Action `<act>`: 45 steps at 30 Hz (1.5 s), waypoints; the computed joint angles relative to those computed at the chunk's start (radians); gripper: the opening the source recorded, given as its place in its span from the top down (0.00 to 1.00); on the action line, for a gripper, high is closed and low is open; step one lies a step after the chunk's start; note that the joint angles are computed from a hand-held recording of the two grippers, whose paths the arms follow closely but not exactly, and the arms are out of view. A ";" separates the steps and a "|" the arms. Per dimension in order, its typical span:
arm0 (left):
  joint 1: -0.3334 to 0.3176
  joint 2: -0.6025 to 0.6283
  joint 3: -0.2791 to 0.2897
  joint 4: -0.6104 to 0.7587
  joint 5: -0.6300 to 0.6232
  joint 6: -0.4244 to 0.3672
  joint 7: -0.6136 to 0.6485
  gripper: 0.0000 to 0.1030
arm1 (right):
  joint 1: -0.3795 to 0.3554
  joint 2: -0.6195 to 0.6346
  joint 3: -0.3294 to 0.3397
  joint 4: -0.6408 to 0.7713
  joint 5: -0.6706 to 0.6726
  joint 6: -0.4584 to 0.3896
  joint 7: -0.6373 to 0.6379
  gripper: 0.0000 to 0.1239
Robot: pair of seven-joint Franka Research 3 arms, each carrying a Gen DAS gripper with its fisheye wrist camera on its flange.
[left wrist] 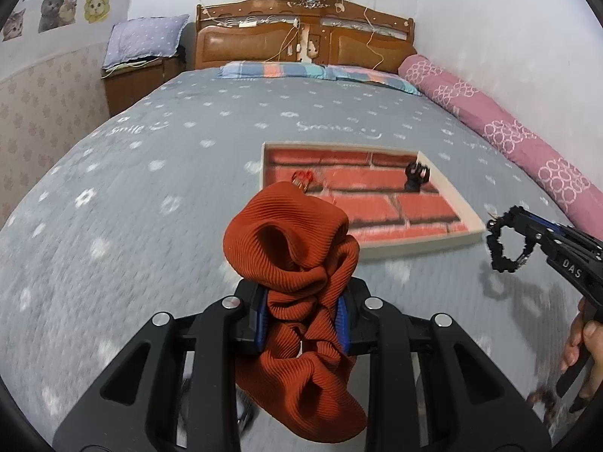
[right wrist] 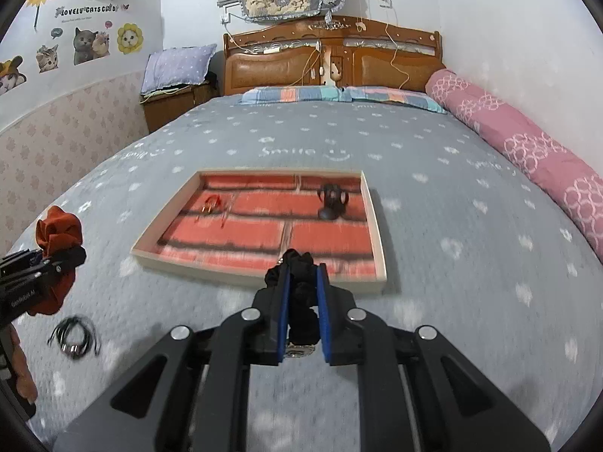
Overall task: Organize jewelry
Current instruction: 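Lift and carry both scrunchies over the brick-patterned tray with both tools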
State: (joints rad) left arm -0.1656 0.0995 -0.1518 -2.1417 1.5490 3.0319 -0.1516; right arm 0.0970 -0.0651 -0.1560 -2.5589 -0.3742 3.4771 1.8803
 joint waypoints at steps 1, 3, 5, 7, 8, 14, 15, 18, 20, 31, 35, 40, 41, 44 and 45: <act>0.001 0.019 0.000 0.021 -0.017 0.006 0.018 0.75 | 0.003 0.025 -0.001 0.036 -0.004 -0.006 0.008 0.89; 0.001 0.079 0.002 0.086 -0.094 0.027 0.097 0.75 | -0.014 0.066 0.011 0.094 -0.053 -0.015 0.062 0.89; -0.016 0.131 0.011 0.144 -0.163 0.019 0.176 0.75 | -0.058 0.123 0.045 0.175 -0.143 -0.030 0.156 0.89; -0.030 0.186 0.019 0.204 -0.234 0.010 0.260 0.75 | -0.085 0.179 0.082 0.245 -0.147 -0.050 0.162 0.89; -0.028 0.215 0.013 0.233 -0.293 0.006 0.325 0.75 | -0.103 0.202 0.105 0.276 -0.147 -0.060 0.163 0.89; 0.046 0.399 -0.086 0.420 -0.647 -0.046 0.687 0.75 | -0.283 0.374 0.327 0.493 -0.138 -0.160 0.150 0.89; 0.058 0.427 -0.104 0.452 -0.694 -0.062 0.737 0.75 | -0.267 0.399 0.319 0.530 -0.121 -0.176 0.137 0.89; 0.083 0.514 -0.149 0.561 -0.811 -0.121 0.878 0.75 | -0.250 0.454 0.324 0.614 -0.075 -0.208 0.102 0.89; 0.099 0.576 -0.182 0.645 -0.885 -0.173 0.971 0.75 | -0.227 0.499 0.319 0.688 -0.043 -0.243 0.081 0.89; 0.020 0.836 -0.144 1.075 -1.120 -0.470 1.236 0.74 | -0.162 0.703 0.328 1.029 0.105 -0.536 -0.107 0.89; -0.008 0.876 -0.115 1.144 -1.179 -0.513 1.293 0.74 | -0.126 0.746 0.290 1.097 0.147 -0.609 -0.153 0.89; -0.068 0.919 -0.042 1.242 -1.222 -0.584 1.332 0.73 | -0.114 0.783 0.272 1.146 0.235 -0.679 -0.206 0.89; -0.077 0.925 -0.029 1.255 -1.231 -0.591 1.341 0.72 | -0.110 0.787 0.266 1.149 0.250 -0.686 -0.215 0.89; -0.102 0.938 0.009 1.284 -1.259 -0.604 1.355 0.68 | -0.099 0.796 0.251 1.163 0.299 -0.711 -0.241 0.89; -0.106 0.937 0.018 1.284 -1.266 -0.603 1.354 0.67 | -0.089 0.796 0.238 1.165 0.310 -0.714 -0.241 0.89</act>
State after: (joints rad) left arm -0.2718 1.0368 -0.1334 -0.8581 0.2829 2.4286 1.2023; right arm 0.0082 0.7312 0.0817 -1.3943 -0.0638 2.7631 1.6395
